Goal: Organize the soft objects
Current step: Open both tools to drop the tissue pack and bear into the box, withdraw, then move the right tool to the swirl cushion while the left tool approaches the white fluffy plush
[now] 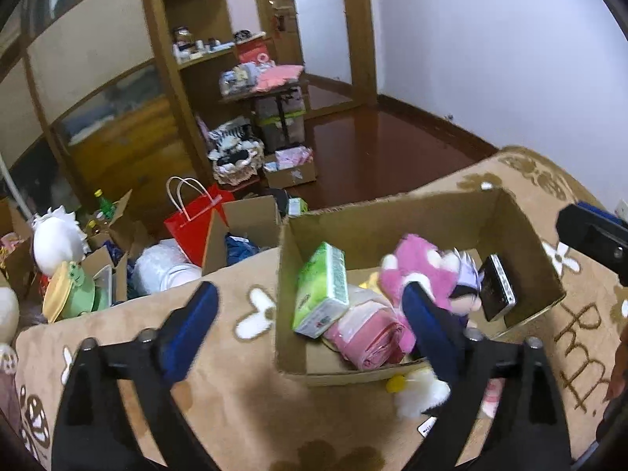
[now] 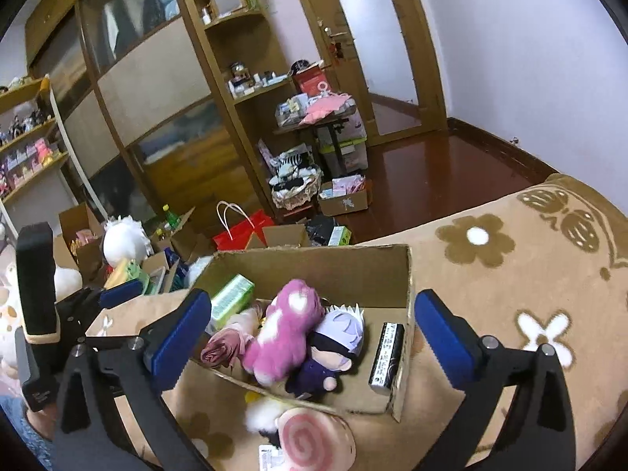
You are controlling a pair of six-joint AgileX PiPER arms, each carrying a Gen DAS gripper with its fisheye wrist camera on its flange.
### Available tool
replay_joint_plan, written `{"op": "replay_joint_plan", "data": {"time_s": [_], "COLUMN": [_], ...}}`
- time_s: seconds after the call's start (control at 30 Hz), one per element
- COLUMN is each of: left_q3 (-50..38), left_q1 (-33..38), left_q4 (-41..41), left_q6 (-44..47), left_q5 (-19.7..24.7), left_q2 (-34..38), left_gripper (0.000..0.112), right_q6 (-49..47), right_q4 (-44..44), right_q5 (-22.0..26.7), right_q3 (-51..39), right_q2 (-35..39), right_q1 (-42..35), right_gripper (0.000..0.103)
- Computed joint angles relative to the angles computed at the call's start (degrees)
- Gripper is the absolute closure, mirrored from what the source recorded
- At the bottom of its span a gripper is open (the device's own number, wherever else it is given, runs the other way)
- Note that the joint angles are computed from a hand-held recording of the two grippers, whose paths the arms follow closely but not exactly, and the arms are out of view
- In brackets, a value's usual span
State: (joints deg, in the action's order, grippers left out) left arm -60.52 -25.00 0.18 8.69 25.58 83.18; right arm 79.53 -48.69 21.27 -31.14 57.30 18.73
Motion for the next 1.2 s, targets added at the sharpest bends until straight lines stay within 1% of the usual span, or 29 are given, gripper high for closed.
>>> {"op": "replay_joint_plan", "data": {"time_s": [0.07, 0.17, 0.23, 0.3, 0.4, 0.53, 0.57, 0.67, 0.73, 0.8, 0.87, 0.97, 1.03, 1.07, 1.2], "left_q3": [0.8, 1.8, 2.3, 2.9, 3.8, 5.0, 5.4, 6.5, 7.1, 7.9, 8.8, 10.0, 10.2, 10.3, 11.0], "left_q1": [0.6, 0.8, 1.2, 1.8, 2.7, 3.7, 3.9, 5.5, 5.7, 5.2, 5.0, 5.1, 5.7, 5.7, 4.4], "left_q4": [-1.4, 0.1, -1.3, -2.9, -4.5, -7.0, -6.9, -9.8, -10.1, -8.9, -8.7, -10.2, -12.5, -13.2, -12.3], "left_q6": [1.4, 0.3, 2.2, 4.4, 6.7, 10.1, 10.0, 11.7, 11.9, 11.3, 11.0, 11.9, 13.7, 14.2, 12.9], "left_q5": [0.7, 1.6, 2.6, 3.6, 5.5, 7.3, 7.6, 9.1, 9.6, 9.4, 8.9, 7.7, 7.9, 7.9, 6.9], "left_q2": [-1.8, -4.2, -5.6, -6.8, -8.5, -10.1, -10.5, -11.2, -11.4, -11.6, -12.1, -12.2, -11.3, -10.6, -8.7], "left_gripper": [0.015, 0.014, 0.012, 0.012, 0.012, 0.012, 0.012, 0.012, 0.012, 0.012, 0.012, 0.012, 0.012, 0.012, 0.012], "right_q6": [0.4, 2.5, 4.5, 4.5, 8.8, 12.1, 13.3, 14.0, 15.2, 16.3, 17.5, 18.9, 21.0, 22.5, 27.1], "right_q4": [1.4, 1.5, 0.7, 2.0, -0.1, -1.7, -2.4, -1.8, -2.2, -2.8, -3.3, -3.7, -5.1, -5.9, -9.5], "right_q5": [1.2, 4.4, 7.0, 8.5, 13.6, 19.7, 21.9, 24.2, 26.0, 26.8, 26.6, 24.5, 22.9, 22.8, 19.5], "right_q3": [0.5, 0.8, 0.9, 1.1, 1.7, 2.8, 3.2, 3.9, 4.3, 4.5, 5.1, 6.3, 7.6, 8.0, 9.7], "right_q2": [-2.3, -4.8, -5.6, -6.4, -8.0, -9.8, -10.1, -10.4, -10.0, -9.2, -8.4, -7.3, -6.3, -5.8, -3.2], "right_q1": [1.0, 4.0, 6.4, 7.7, 12.4, 18.6, 21.0, 24.2, 26.5, 28.0, 28.9, 28.7, 28.7, 29.3, 28.9], "right_gripper": [0.000, 0.000, 0.000, 0.000, 0.000, 0.000, 0.000, 0.000, 0.000, 0.000, 0.000, 0.000, 0.000, 0.000, 0.000]}}
